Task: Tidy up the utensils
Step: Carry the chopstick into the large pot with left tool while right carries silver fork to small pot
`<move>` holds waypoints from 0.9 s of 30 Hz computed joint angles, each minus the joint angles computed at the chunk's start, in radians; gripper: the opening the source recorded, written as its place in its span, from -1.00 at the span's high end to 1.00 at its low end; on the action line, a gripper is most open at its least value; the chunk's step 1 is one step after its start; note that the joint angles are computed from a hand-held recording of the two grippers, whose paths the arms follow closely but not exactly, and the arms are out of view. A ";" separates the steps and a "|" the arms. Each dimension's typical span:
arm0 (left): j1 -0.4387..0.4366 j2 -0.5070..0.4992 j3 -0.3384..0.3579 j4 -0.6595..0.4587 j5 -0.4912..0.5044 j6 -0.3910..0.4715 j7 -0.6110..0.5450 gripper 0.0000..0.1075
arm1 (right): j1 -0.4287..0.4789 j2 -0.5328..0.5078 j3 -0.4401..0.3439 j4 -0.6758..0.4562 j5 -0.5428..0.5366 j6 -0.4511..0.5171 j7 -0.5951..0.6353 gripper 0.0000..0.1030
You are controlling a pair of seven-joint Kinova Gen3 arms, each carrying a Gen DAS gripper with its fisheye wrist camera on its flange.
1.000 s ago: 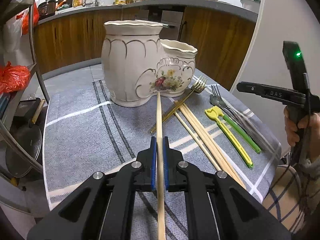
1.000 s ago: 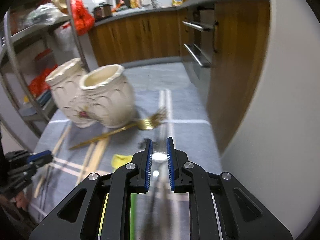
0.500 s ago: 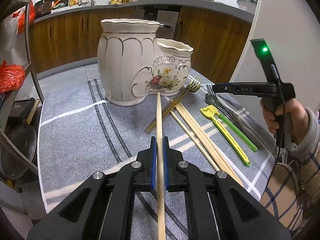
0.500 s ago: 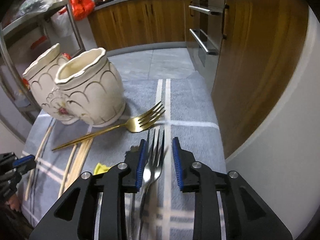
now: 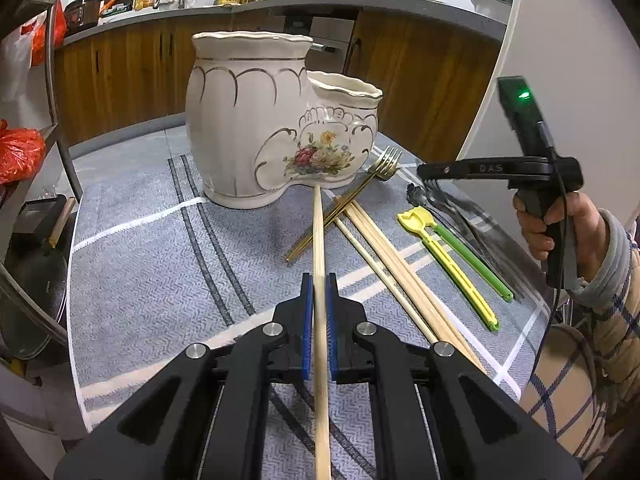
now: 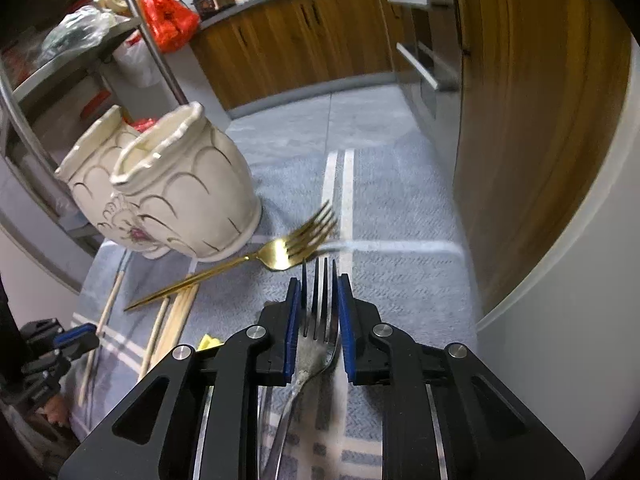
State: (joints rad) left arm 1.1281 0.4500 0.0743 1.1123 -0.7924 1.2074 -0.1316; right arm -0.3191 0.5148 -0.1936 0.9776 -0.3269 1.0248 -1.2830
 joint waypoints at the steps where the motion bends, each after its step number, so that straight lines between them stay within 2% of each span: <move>1: 0.002 0.001 0.000 -0.001 -0.002 0.001 0.000 0.89 | -0.008 -0.016 0.010 0.024 0.003 -0.034 0.009 0.90; 4: 0.004 -0.001 -0.001 0.004 -0.006 -0.002 0.005 0.89 | 0.005 -0.091 -0.012 0.104 0.026 -0.112 0.042 0.95; 7: 0.009 -0.005 -0.002 0.012 -0.017 -0.005 0.012 0.89 | 0.080 -0.162 -0.120 0.203 0.077 -0.225 0.044 0.95; 8: 0.012 -0.006 -0.002 0.014 -0.023 -0.005 0.015 0.89 | 0.094 -0.196 -0.134 0.241 0.081 -0.265 0.055 0.95; 10: 0.020 -0.011 -0.003 0.022 -0.040 -0.012 0.023 0.89 | 0.085 -0.259 -0.107 0.319 0.054 -0.347 0.101 0.95; 13: 0.055 -0.017 -0.014 0.041 -0.113 -0.007 0.056 0.89 | 0.008 -0.361 -0.013 0.423 0.025 -0.469 0.175 0.95; 17: 0.073 -0.046 -0.007 0.100 -0.214 -0.052 0.146 0.89 | -0.047 -0.438 0.011 0.510 0.146 -0.631 0.114 0.95; 20: 0.103 -0.030 -0.007 0.075 -0.280 0.006 0.158 0.89 | -0.109 -0.450 0.039 0.541 0.253 -0.745 0.018 0.95; 24: 0.135 -0.028 -0.014 0.048 -0.380 0.061 0.163 0.89 | -0.094 -0.436 -0.001 0.513 0.241 -0.767 0.019 0.95; 27: 0.151 -0.022 -0.025 0.008 -0.458 0.115 0.121 0.89 | -0.129 -0.424 0.007 0.494 0.292 -0.795 -0.041 0.95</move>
State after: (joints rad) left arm 1.2791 0.4280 0.0493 1.1198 -1.2502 1.3225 -0.0107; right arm -0.4482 0.0912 -0.1869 1.4718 -0.0351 0.2295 -1.3237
